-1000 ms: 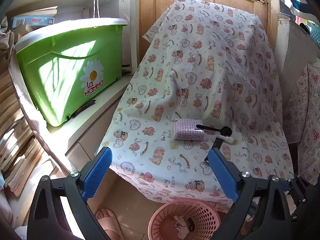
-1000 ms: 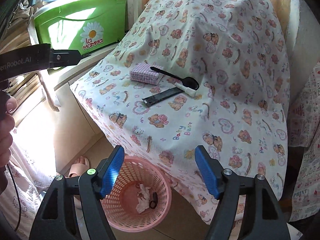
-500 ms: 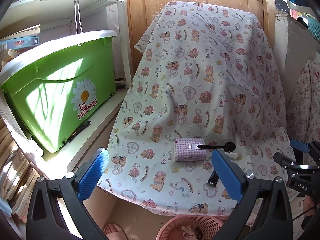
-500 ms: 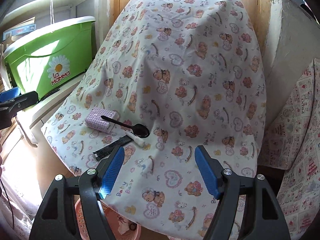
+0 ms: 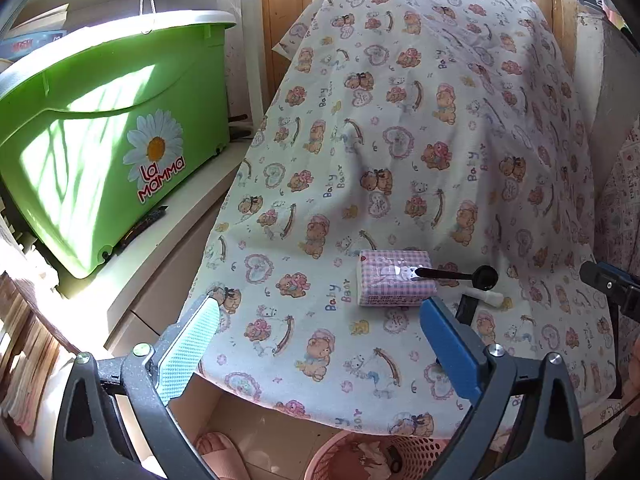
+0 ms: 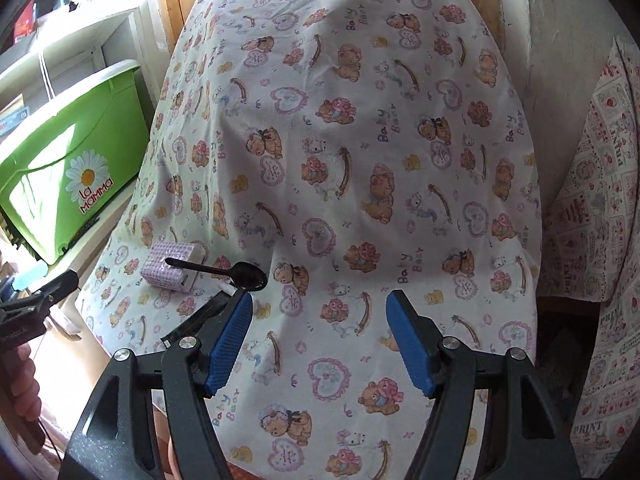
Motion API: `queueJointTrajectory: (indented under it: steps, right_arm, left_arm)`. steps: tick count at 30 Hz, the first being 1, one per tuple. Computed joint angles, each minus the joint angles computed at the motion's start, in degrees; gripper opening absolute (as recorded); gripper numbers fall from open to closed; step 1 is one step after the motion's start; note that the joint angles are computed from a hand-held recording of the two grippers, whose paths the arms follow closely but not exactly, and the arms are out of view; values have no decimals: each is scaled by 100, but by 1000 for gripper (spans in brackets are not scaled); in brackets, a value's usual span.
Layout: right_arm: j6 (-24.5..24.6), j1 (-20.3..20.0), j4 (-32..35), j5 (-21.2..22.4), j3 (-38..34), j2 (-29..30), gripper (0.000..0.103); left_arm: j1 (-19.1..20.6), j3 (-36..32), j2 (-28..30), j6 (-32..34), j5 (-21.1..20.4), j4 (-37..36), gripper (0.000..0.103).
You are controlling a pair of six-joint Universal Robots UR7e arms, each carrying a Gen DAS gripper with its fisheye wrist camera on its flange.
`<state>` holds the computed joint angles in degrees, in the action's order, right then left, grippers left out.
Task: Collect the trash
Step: 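Move both open tools back toward the white marker on the table, then close the right tool on the white marker and lift it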
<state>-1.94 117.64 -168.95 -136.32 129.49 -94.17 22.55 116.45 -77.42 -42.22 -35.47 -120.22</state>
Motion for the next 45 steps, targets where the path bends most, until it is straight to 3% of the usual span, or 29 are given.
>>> queueJointTrajectory:
  steps: [2,5,13,18,23,28,31,35,41,45]
  right_arm:
    - [209,-209,49,526,-20,-168,67]
    - [427,-435,280,972,-110,-237,61]
    - [877,-972,809,2298,-325,58,40]
    - [1130,-944,1041,2156,-486,572,32]
    - [939,-581,839,884,-655,1183,31]
    - [451,-414,790,199,-817,1743,31]
    - [258,-365,599,-74,-825,1936,26]
    - [173,-385,487,55,-776,1899,23]
    - [352,-396,603,687,-591,1187,23]
    - [457,-414,615,620,-519,911,23]
  left_arm:
    - [60,-23,13,32,-42,-73,92]
    - [108,-61,43,32,-35,-46,86]
    - [275,-198,137,-61,-260,-6,86]
    - [286,-219,126,-124,-307,-7,86]
    - [329,-242,133,-189,-321,62,86]
    - [375,-239,169,-269,-334,167,86]
    - [374,-217,166,-267,-357,168,86]
    - [337,-173,196,-77,-403,38,86]
    - [263,-156,418,487,-732,-253,85]
    - [201,-156,710,1053,-1116,-509,70]
